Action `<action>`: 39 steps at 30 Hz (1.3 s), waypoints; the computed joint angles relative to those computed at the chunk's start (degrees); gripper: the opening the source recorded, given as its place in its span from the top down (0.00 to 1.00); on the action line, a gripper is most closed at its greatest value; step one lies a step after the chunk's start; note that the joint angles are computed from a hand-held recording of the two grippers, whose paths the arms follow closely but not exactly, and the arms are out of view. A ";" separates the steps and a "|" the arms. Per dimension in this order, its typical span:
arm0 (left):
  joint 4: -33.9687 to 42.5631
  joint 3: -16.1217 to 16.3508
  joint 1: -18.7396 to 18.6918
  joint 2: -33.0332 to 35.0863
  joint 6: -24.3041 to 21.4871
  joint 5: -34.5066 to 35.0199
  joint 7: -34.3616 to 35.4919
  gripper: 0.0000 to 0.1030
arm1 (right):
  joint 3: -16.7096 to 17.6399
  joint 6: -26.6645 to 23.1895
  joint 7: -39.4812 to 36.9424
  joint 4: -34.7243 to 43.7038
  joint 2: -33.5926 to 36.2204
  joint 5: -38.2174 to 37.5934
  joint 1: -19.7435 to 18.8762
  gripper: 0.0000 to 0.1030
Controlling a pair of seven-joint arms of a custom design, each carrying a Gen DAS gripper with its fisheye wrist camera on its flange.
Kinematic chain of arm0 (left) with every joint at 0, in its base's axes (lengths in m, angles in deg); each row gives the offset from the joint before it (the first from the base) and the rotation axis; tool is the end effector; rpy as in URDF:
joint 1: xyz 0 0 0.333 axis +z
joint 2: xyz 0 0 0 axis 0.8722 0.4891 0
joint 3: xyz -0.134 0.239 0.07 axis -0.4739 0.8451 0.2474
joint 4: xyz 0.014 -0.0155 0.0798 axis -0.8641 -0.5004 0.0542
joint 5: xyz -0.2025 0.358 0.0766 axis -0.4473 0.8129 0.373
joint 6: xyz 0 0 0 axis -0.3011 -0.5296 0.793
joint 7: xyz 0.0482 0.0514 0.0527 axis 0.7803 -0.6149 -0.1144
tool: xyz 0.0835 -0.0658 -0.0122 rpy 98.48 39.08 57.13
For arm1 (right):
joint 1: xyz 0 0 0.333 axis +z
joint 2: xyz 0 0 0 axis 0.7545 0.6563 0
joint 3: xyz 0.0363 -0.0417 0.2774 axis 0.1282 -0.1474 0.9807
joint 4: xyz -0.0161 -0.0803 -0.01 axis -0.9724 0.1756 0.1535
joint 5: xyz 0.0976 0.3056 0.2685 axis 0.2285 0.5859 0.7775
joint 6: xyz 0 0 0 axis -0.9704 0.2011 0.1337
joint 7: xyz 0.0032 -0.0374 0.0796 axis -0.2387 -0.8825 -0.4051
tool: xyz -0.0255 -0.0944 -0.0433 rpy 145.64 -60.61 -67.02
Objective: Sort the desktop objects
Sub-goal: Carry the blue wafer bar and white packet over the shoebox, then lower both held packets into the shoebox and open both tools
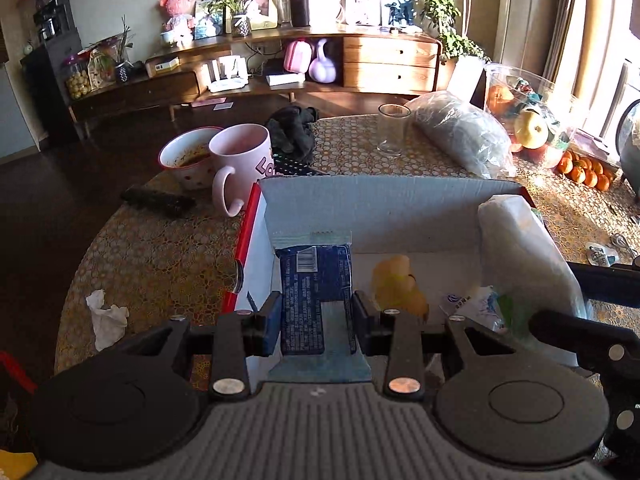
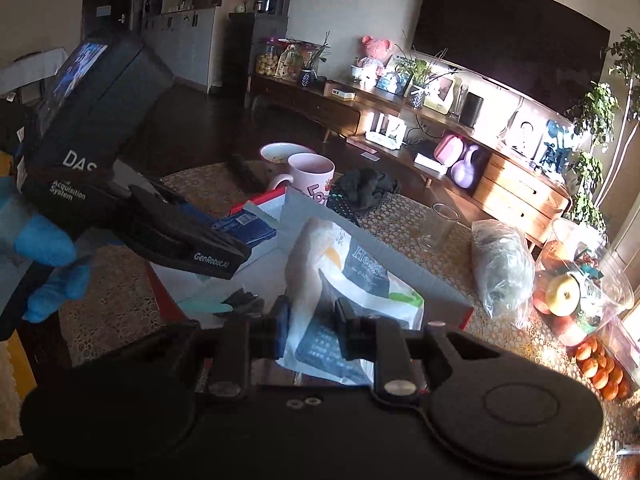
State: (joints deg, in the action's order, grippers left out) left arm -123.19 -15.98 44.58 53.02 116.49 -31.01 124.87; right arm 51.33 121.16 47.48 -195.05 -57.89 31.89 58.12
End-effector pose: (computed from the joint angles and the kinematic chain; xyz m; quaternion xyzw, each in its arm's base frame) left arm 0.4481 -0.2605 0.5339 -0.6422 0.6790 -0.2448 0.2579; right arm 0.4035 0.0513 0.5583 -0.8222 0.3746 -0.2566 0.3433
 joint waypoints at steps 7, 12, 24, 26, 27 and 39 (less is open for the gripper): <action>1.92 -0.27 1.75 3.51 0.02 2.13 -1.42 0.66 | 1.21 3.59 -1.49 2.33 6.42 -1.58 0.59 0.77; 2.49 -0.30 2.06 5.54 0.00 2.71 -1.87 0.66 | 2.26 6.00 -2.74 2.54 9.07 -3.94 0.43 0.77; 6.01 -0.48 1.80 10.91 -2.92 2.38 0.84 0.66 | 3.23 9.00 -3.78 2.28 12.18 -6.48 0.43 0.77; 7.00 -0.56 1.69 11.70 -3.94 2.51 1.82 0.65 | 3.13 9.09 -3.81 1.93 12.22 -6.65 0.46 0.77; 7.37 -0.53 1.64 11.99 -4.21 2.39 2.29 0.65 | 3.15 9.08 -3.69 1.86 12.31 -6.72 0.43 0.76; 11.94 -1.10 0.68 15.80 -9.62 1.89 6.58 0.58 | 2.35 8.81 -2.07 0.59 10.99 -6.03 -0.08 0.62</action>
